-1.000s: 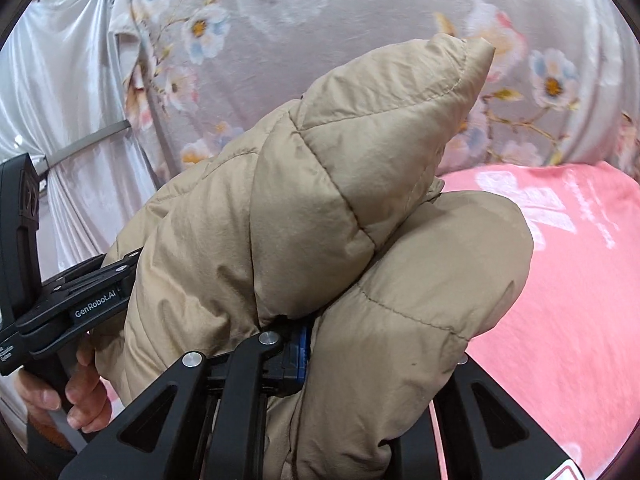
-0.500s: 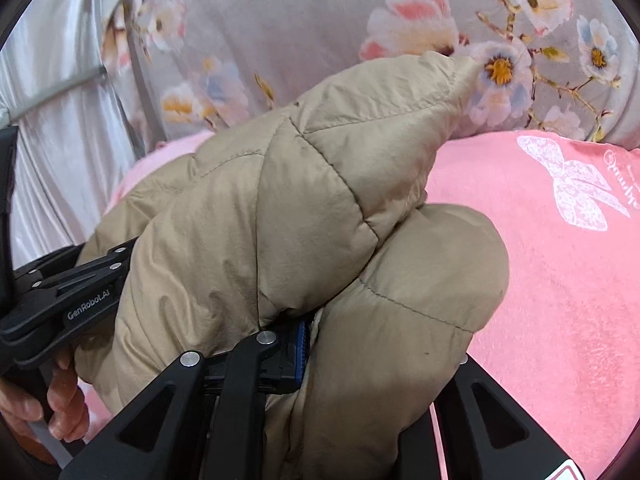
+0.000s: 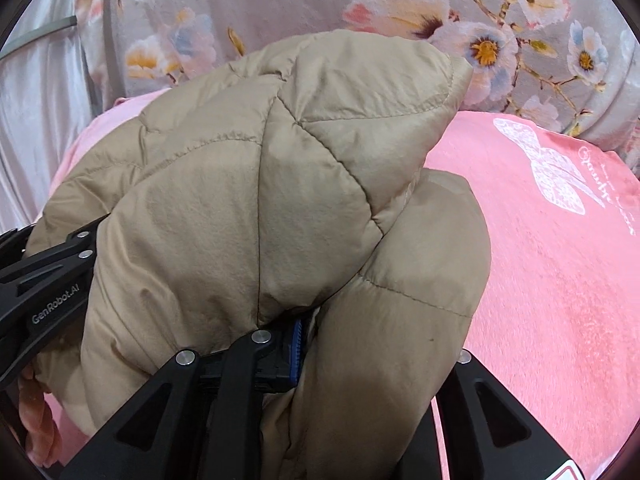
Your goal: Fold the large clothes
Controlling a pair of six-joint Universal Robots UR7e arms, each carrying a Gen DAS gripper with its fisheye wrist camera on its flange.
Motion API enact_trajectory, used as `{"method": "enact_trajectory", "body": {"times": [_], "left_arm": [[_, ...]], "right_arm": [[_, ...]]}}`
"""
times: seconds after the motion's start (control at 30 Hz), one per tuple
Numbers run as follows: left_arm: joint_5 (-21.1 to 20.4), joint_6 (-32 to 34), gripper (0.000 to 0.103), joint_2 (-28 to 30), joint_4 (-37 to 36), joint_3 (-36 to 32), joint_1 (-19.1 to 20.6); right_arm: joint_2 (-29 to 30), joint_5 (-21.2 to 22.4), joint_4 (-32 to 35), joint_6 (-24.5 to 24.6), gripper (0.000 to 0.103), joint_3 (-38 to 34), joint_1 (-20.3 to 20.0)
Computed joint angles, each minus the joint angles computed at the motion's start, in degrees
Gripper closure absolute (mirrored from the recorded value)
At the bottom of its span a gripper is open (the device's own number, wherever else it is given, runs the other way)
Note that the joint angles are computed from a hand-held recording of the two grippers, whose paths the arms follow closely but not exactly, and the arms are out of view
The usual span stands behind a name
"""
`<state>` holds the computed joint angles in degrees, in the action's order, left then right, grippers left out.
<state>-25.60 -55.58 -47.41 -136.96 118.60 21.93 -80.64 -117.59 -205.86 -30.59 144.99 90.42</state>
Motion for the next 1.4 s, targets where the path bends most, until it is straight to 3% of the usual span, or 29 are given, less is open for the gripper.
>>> {"method": "enact_trajectory", "body": {"times": [0.33, 0.47, 0.57, 0.7, 0.8, 0.9, 0.97, 1.0, 1.13, 1.2, 1.3, 1.4], "left_arm": [[1.2, -3.2, 0.041, 1.2, 2.4, -0.3, 0.1], [1.2, -3.2, 0.04, 1.2, 2.2, -0.1, 0.1], [0.3, -3.4, 0.036, 0.5, 2.1, 0.1, 0.1], [0.1, -9.4, 0.012, -2.8, 9.1, 1.1, -1.0], [-1.0, -10.9, 0.013, -6.2, 10.8, 3.1, -2.5], [-1.8, -16.2, 0.013, -9.3, 19.4, 2.9, -4.8], [-1.5, -22.2, 0.013, -10.0, 28.5, 1.2, -6.6], [-1.4, -25.1, 0.013, -10.1, 32.7, 0.2, -7.6], [-3.7, -29.3, 0.013, -8.9, 36.9, -2.0, -9.4], [-6.0, -30.1, 0.013, -7.5, 36.3, -2.3, -8.9], [-7.9, -31.4, 0.013, -7.0, 33.7, -1.1, -8.1], [-8.3, -31.3, 0.012, -6.6, 30.6, 0.2, -7.6]], "right_arm": [[1.6, -0.4, -2.7, 1.0, 0.081, 0.4, -0.4], [0.3, -0.1, -0.4, 2.3, 0.079, 0.3, -0.7], [-4.4, 1.6, 6.9, 5.3, 0.075, 0.3, -1.5], [-16.5, 7.9, 23.3, 11.3, 0.061, 0.5, -5.2], [-26.0, 9.5, 29.7, 13.3, 0.042, 1.9, -6.5], [-32.2, 7.0, 32.0, 13.9, 0.039, 2.5, -5.1], [-33.1, 2.4, 30.7, 13.9, 0.053, 2.9, -0.9], [-32.3, -0.7, 29.8, 13.5, 0.066, 2.9, 2.5], [-24.3, -8.8, 23.9, 11.8, 0.091, 4.1, 12.2], [-18.0, -11.4, 17.8, 9.8, 0.1, 5.5, 14.2], [-9.9, -14.4, 6.0, 4.7, 0.101, 7.3, 14.1], [-7.9, -12.5, 2.5, 3.1, 0.103, 7.1, 10.0]]}}
